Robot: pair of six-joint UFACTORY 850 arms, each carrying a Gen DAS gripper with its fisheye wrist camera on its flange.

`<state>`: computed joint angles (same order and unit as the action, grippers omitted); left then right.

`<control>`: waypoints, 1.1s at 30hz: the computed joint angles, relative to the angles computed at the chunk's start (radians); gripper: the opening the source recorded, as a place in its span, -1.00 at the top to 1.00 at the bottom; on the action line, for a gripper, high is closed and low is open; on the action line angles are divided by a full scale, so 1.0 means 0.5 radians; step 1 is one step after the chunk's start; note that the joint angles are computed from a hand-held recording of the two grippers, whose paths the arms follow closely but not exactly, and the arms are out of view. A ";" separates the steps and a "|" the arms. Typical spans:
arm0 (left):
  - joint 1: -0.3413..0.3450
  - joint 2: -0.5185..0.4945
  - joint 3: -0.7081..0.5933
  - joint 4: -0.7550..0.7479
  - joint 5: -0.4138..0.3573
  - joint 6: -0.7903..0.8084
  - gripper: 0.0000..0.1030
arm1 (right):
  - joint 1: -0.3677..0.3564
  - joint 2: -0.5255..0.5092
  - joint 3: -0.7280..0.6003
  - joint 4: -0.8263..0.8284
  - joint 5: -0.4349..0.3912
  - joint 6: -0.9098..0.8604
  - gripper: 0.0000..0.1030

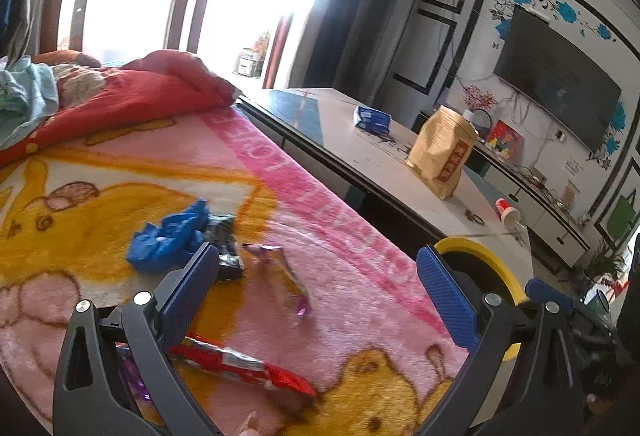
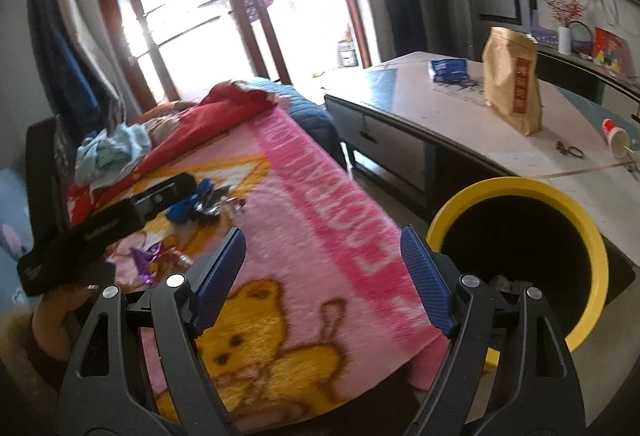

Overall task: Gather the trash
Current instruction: 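Move both open tools back over the glove and wrappers on the blanket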

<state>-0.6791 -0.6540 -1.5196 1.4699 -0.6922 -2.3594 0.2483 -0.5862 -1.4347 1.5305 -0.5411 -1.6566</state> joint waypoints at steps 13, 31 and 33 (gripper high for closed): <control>0.033 0.143 0.233 0.017 -0.097 -0.190 -0.87 | 0.120 0.001 0.015 -0.224 -0.114 0.056 -0.39; 0.181 0.283 0.493 -0.102 0.056 -0.201 -0.86 | 0.322 -0.231 -0.234 -0.753 -0.199 0.386 -0.28; 0.205 0.277 0.491 -0.099 0.112 -0.201 -0.86 | 0.338 -0.254 -0.257 -0.796 -0.198 0.429 -0.25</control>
